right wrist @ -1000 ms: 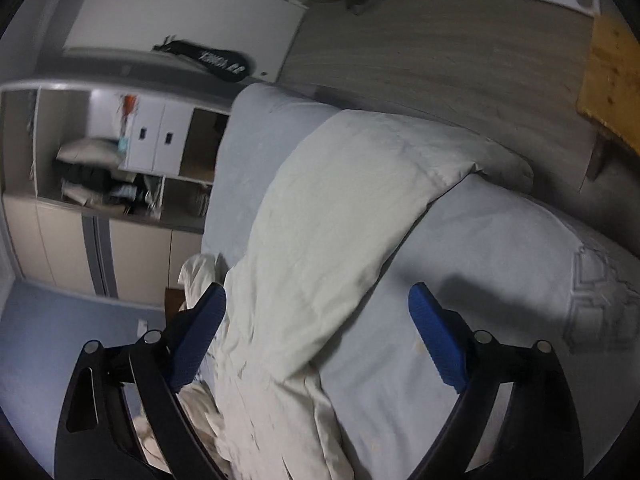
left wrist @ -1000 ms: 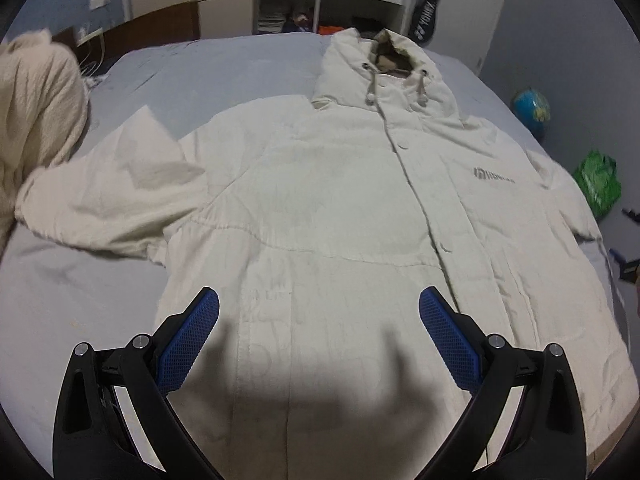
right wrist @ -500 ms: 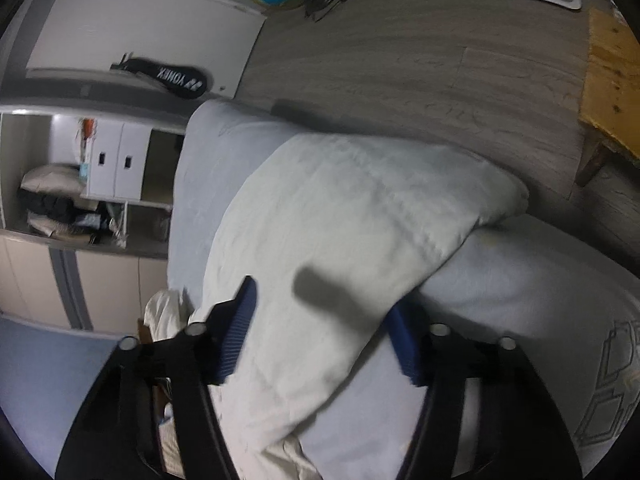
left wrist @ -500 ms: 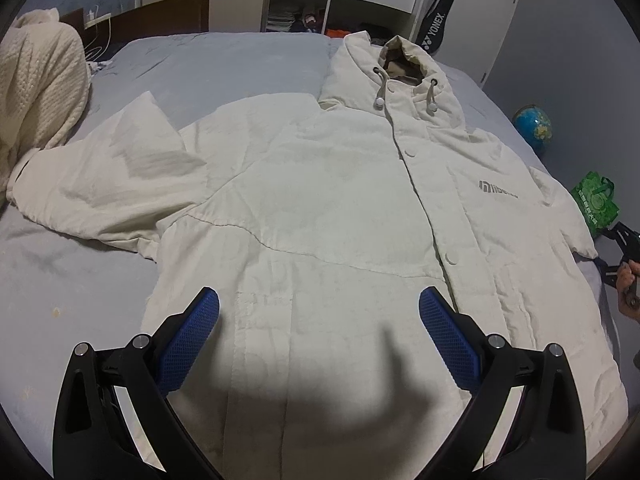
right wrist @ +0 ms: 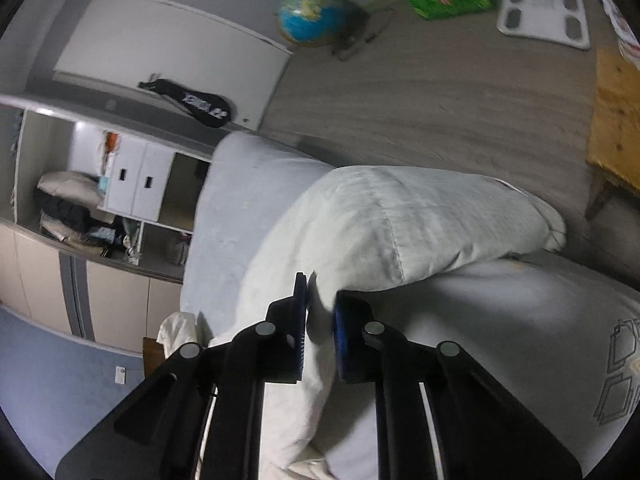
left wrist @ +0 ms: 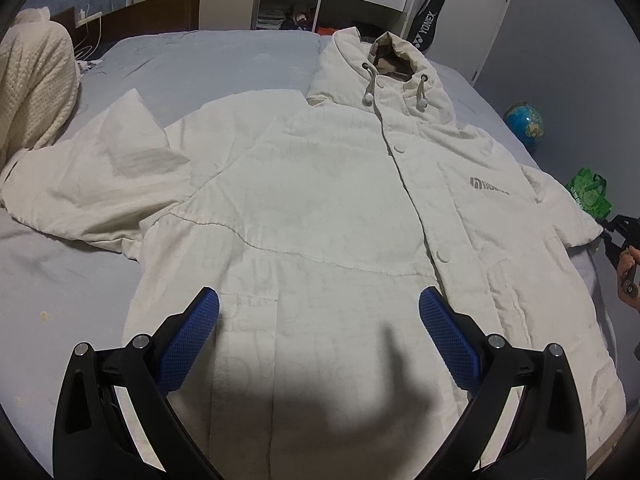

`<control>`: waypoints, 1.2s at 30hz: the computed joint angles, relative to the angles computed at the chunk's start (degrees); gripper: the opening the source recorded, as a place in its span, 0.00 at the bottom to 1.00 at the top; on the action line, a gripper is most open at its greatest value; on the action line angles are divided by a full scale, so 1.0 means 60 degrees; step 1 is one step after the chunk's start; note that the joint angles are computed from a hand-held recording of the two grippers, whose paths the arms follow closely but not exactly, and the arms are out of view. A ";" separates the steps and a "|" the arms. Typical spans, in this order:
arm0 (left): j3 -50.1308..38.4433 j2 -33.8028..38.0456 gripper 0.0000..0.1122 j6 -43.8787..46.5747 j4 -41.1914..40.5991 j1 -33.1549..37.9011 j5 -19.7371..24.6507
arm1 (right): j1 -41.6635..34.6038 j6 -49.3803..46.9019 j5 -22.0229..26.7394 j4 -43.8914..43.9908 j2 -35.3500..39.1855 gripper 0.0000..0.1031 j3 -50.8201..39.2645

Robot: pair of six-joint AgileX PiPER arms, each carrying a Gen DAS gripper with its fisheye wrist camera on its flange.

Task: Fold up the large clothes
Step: 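Fold the held sleeve across the chest toward the other sleeve, open right tool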

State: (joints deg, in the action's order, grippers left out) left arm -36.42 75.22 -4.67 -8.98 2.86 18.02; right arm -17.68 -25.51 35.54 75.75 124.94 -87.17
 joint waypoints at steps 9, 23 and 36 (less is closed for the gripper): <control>0.0093 -0.0272 0.86 0.0314 -0.0438 0.0086 -0.0044 | 0.0974 0.0251 0.0398 -0.0634 -0.0985 0.06 -0.0827; 0.0186 -0.0623 0.86 0.2331 -0.2759 0.1035 0.0218 | 0.4468 0.1751 -0.0041 -0.3481 -0.1791 0.06 -0.1601; 0.0156 -0.0586 0.86 0.2293 -0.2731 0.1180 0.0259 | 0.7175 0.4119 0.0395 -0.7224 -0.0349 0.06 -0.2594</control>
